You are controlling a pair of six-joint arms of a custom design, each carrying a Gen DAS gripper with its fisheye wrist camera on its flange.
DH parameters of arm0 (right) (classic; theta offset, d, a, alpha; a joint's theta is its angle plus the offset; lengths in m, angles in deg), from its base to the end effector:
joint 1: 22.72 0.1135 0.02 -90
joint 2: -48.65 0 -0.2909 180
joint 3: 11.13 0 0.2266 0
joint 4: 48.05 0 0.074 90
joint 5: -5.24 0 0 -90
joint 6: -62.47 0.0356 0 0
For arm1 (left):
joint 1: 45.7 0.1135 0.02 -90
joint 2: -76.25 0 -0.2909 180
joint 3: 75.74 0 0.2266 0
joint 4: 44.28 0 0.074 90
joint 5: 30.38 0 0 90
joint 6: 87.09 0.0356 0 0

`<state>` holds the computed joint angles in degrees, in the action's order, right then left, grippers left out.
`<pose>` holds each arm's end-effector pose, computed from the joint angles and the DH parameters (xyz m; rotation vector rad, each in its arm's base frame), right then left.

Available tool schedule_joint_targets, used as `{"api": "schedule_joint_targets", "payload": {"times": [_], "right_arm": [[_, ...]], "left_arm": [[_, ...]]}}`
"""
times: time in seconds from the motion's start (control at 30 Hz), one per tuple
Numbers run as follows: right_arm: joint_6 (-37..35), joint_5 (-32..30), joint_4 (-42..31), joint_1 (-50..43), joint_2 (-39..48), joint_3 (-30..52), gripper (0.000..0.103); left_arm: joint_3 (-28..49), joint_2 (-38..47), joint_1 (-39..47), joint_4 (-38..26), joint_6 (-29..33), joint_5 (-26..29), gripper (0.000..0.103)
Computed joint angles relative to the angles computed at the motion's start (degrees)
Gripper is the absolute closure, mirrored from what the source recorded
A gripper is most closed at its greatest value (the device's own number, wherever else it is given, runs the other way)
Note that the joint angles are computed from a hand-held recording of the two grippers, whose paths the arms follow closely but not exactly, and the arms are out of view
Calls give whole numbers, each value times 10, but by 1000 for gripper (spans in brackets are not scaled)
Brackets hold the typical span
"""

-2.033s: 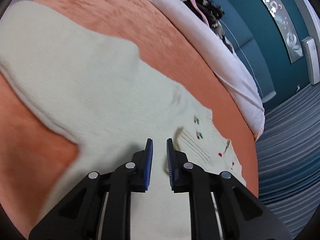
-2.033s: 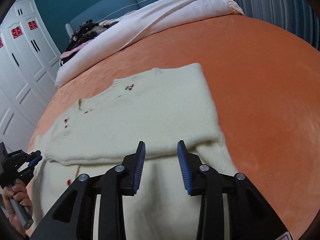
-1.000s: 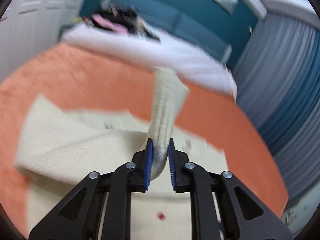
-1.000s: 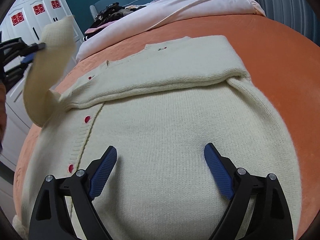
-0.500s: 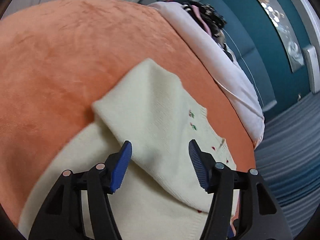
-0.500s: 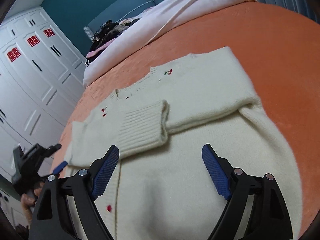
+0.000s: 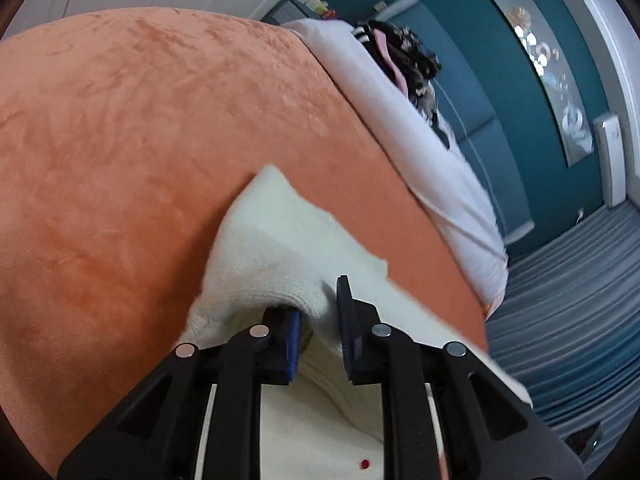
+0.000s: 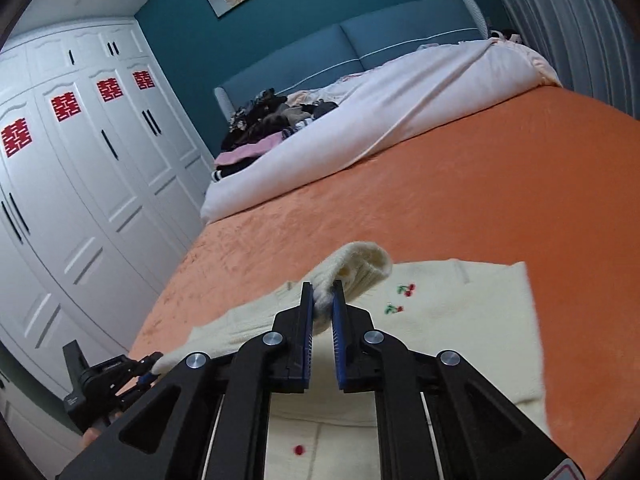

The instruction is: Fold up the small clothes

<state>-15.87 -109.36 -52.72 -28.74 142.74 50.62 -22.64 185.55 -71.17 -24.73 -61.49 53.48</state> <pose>0.3169 -0.0185 0.2184 0.1012 2.1963 0.5296 0.2995 -0.1385 0.1344 -0.8285 2.1572 -0.7320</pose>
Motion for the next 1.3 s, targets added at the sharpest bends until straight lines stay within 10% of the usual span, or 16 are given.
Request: {"api": "schedule_joint_targets", "payload": {"times": [0.1,0.17,0.5,0.7,0.77,1.0,1.13,1.3], "right_arm": [[-48,80,-4,-14,148,20,94],[-54,64,39,-40,234,4,96],[15,55,51,1,100,-28,85],[-21,46,-30,108,214,94,87],[-48,82,-54,112,260,126,103],[-36,-30,-13,-88,250,66,103],[-79,18,-49,-135,139,-26,96],[-280,-47,-217,-316,-41,-146,45]], "left_arm": [[38,70,-32,-50,-7,-14,88],[4,104,-43,29,-19,-29,87],[-32,134,-67,137,48,-81,87],[-47,143,-70,171,51,-84,86],[-51,148,-71,185,52,-85,86],[-61,156,-74,211,51,-86,86],[-57,103,-80,120,45,-81,85],[-183,-93,-165,-15,-14,-144,20]]}}
